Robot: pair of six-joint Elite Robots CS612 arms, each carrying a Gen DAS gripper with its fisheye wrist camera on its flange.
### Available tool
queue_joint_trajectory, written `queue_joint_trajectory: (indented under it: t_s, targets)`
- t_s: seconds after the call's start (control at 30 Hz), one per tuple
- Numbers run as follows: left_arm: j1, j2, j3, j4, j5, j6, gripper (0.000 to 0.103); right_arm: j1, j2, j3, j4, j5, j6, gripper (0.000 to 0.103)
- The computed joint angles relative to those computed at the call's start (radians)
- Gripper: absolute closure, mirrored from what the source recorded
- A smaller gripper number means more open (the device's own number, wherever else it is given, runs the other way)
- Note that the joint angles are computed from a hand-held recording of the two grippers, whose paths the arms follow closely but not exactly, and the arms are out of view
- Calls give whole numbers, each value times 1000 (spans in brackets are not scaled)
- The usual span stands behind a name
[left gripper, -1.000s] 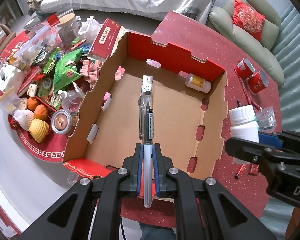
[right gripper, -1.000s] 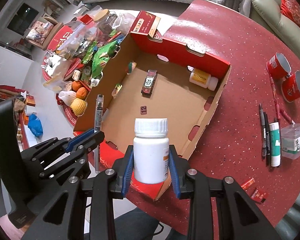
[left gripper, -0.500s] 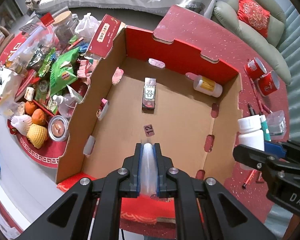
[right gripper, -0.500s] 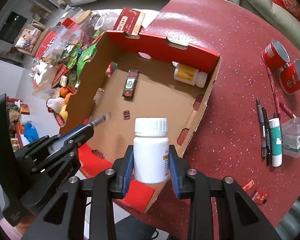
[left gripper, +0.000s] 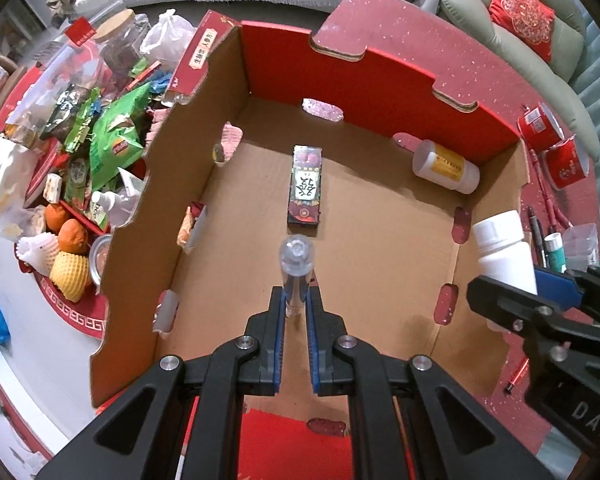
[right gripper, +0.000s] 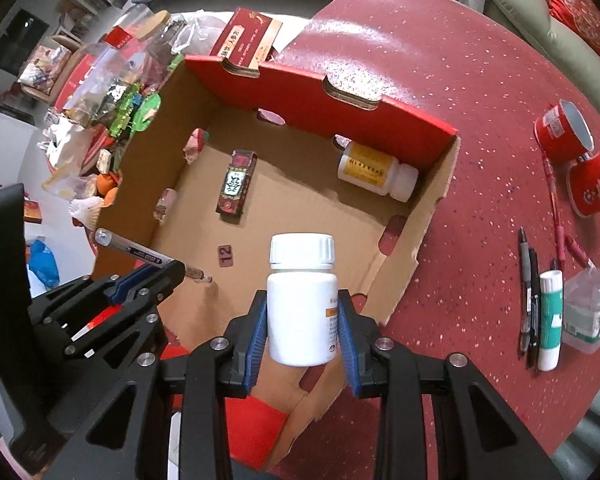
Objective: Organize rigid objects
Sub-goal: 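Open the left gripper to drop the pen while right gripper releases the bottle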
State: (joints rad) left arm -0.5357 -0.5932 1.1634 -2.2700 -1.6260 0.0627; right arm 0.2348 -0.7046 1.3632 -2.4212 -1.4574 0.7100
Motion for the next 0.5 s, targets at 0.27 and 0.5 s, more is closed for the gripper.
queue_joint_trajectory:
  t_s: [0.27, 0.5]
  targets:
    - [-10, 31, -30, 14, 12, 6, 93, -8, 37, -30, 29, 15, -29, 69]
    - [-17, 37, -21, -28, 54, 27, 41, -5, 59, -59, 72, -9, -58, 67]
